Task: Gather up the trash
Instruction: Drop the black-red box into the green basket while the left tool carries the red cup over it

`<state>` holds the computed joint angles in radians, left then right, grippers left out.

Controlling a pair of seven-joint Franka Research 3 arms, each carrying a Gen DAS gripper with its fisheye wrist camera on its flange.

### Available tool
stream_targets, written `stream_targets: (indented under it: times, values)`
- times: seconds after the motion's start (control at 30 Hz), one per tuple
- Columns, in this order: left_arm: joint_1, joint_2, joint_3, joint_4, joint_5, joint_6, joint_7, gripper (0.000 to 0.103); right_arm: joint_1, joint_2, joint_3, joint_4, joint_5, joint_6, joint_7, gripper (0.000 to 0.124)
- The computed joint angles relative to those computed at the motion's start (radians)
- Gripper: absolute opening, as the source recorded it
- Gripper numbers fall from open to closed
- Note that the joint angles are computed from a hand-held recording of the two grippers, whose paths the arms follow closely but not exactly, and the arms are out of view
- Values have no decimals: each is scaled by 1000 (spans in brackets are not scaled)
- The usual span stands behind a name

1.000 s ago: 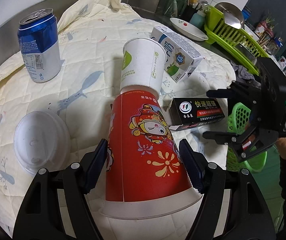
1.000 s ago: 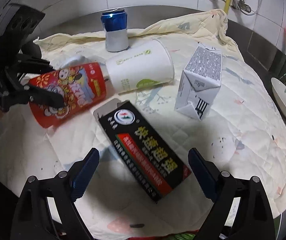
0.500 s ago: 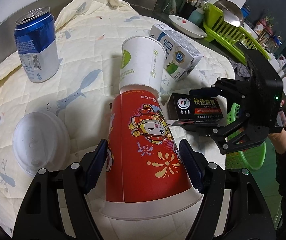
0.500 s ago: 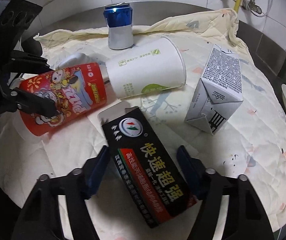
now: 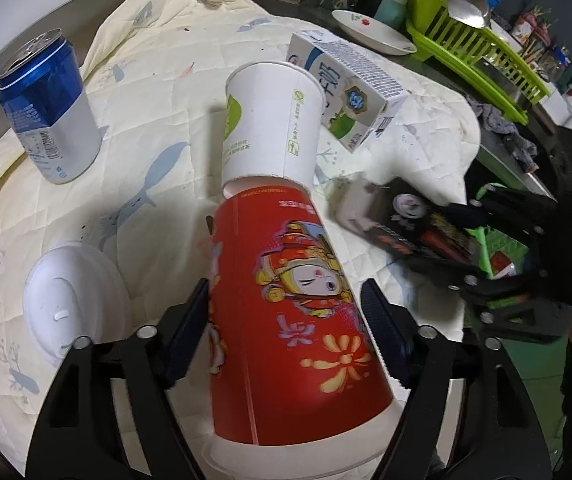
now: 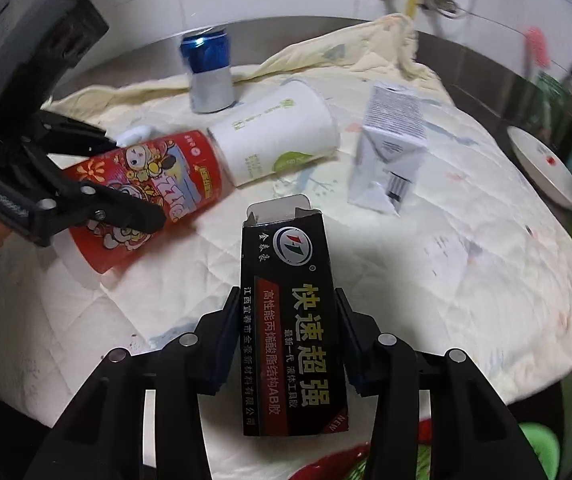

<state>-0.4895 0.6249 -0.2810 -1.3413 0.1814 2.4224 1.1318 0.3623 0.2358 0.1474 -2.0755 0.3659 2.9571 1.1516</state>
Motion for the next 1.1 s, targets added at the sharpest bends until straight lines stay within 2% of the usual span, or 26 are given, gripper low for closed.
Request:
stream_targets:
  times: [0.17,0.2,0.33,0.37,0.4,0.47,0.5,0.63,0.87,1.0,1.1]
  values:
    - [4,-16,-5,-25,-7,20,-9,69,28,-76,-25,-114,6,81,123,43]
    - [6,-21,-9,-33,-11,29,-7,68,46,-95,-48,-141,-26,96,178,43]
    - [14,-53,-30,-84,-28,83,12,68,95,-179,-137,-252,-235,146,461,43]
    - [16,-60,-35,-96,-33,97,20,68,98,-198,-158,-275,-325,152,557,43]
    - [19,-70,-43,-109,-38,114,31,68,92,-226,-182,-305,-474,160,707,43]
    - [17,-81,-46,-122,-42,129,36,68,17,-286,-166,-356,-718,149,960,43]
    - [19,-86,-52,-128,-50,140,43,68,-29,-312,-142,-377,-792,144,1042,43]
    - [13,-94,-70,-131,-66,177,68,68,-233,-432,-15,-469,-985,93,1277,43]
    - [-23,-53,-102,-50,-94,189,133,68,-396,-567,80,-608,-940,34,1332,43]
    - [-58,-2,-113,44,-107,170,169,68,-434,-610,90,-682,-863,68,1320,44]
    - [-93,51,-118,138,-114,141,205,68,-421,-633,68,-731,-792,102,1287,45]
